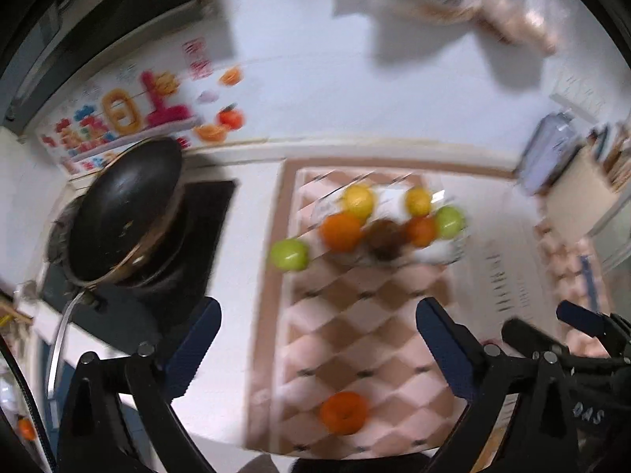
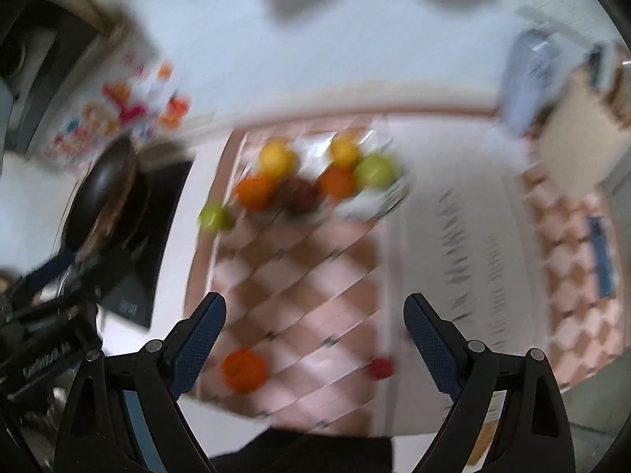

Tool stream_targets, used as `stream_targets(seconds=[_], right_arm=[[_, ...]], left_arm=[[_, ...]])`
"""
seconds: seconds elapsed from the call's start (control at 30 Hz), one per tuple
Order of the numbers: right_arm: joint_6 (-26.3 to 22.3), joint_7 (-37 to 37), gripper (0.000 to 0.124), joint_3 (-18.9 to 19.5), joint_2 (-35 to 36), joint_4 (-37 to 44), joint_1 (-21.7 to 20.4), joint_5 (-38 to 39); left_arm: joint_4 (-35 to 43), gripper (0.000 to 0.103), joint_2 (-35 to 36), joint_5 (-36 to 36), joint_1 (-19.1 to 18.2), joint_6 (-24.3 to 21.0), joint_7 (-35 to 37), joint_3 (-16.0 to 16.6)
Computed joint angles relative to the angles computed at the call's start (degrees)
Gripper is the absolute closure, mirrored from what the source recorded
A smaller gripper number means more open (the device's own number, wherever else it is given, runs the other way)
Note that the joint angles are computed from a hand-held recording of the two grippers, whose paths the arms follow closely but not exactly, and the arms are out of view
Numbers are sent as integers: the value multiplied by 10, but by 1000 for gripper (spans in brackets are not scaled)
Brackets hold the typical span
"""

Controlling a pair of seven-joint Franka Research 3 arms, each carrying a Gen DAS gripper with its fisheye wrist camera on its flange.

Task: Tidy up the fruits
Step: 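Grasp the loose orange with the right tool while the left tool grasps the green apple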

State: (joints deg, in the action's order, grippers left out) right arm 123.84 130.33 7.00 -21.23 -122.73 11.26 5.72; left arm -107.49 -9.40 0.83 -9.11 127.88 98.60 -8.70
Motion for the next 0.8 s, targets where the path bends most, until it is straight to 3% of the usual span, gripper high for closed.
stream_targets(seconds=[0.1, 0.17, 0.43, 0.5, 0.63, 0.8], right_arm=[[0, -91, 30, -23, 78, 16, 45, 113], [-14, -139, 30, -27, 123, 34, 59, 163], [-80, -210, 32, -9, 254, 105, 82, 192], [-81, -215, 57, -8, 262, 109, 87, 180], [-67, -211, 58, -14, 246, 94, 85, 154], [-44, -188, 58, -38, 205, 50, 51, 143]], left_arm=[[-46, 2, -9, 77, 21, 3, -33, 0], [-58, 2, -3, 104, 34, -20, -49, 6], [-59, 2, 28, 137, 68, -80, -102, 21], [-51, 2, 36, 135, 70, -89, -111, 21], [-3, 2, 73, 109, 70, -105, -117, 19], [101, 2, 163, 65, 61, -127, -109, 6]])
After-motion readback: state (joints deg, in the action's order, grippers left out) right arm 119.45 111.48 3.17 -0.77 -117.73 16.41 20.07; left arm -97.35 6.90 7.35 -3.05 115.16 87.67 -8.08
